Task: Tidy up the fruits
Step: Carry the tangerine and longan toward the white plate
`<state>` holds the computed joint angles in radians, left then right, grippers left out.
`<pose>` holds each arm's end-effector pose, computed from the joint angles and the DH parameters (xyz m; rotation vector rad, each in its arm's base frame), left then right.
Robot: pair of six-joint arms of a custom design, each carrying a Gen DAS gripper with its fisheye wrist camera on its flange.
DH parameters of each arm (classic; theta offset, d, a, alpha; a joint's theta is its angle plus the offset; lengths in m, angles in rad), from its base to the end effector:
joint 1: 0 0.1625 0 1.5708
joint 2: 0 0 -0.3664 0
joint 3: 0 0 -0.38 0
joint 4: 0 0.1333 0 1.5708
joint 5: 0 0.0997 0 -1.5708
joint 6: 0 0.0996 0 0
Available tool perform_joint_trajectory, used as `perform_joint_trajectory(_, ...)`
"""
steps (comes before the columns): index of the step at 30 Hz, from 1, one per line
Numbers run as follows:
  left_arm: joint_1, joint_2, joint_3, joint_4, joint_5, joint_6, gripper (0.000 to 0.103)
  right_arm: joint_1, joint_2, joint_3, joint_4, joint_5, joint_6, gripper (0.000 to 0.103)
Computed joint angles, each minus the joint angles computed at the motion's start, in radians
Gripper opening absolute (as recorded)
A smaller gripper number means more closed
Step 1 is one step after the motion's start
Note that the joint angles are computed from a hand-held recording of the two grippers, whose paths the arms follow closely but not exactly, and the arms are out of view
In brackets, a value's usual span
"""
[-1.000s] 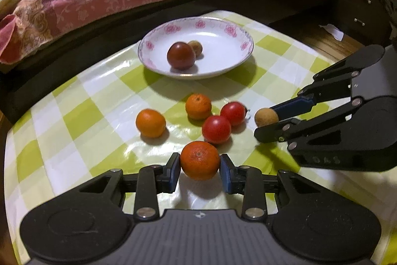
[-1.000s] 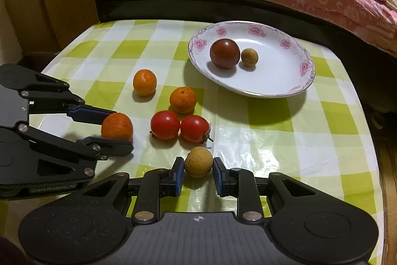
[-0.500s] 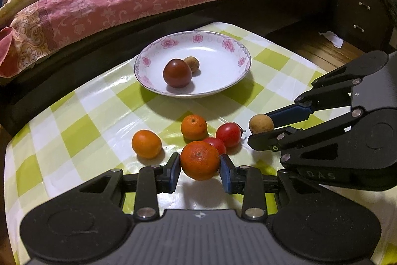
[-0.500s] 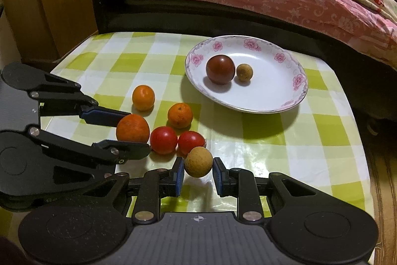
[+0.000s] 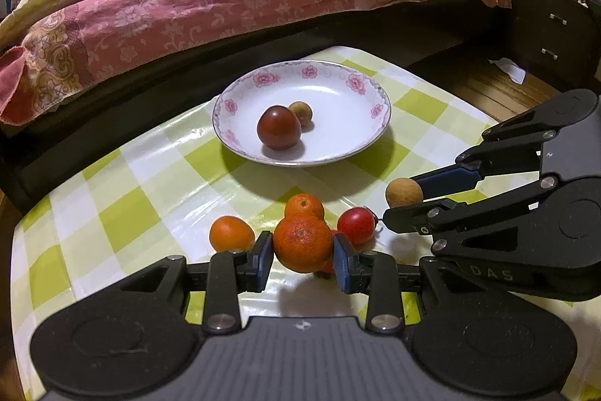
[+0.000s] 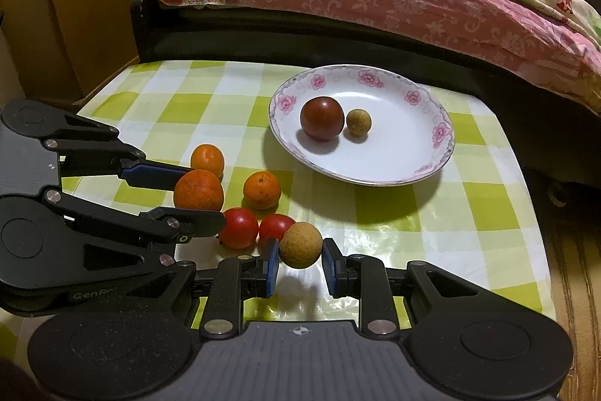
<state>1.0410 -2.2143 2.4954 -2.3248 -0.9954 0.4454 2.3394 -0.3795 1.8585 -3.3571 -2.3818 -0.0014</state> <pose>0.0243 -0.3295 0.3212 1.0208 2.3079 -0.6374 0.3852 -0.3105 -0.1154 0.7534 -2.2841 0.7302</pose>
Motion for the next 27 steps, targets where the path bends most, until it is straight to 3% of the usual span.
perform_joint_trajectory(15,-0.003,0.108,-0.019,-0.177,-0.009,0.037,0.04,-0.012,0.012,-0.025,-0.064,-0.03,-0.054,0.021)
perform_joint_trajectory(27,0.047,0.312,-0.075,-0.368,-0.035,0.092,0.04,-0.067,0.046,-0.087,-0.16,-0.054,-0.146,0.021)
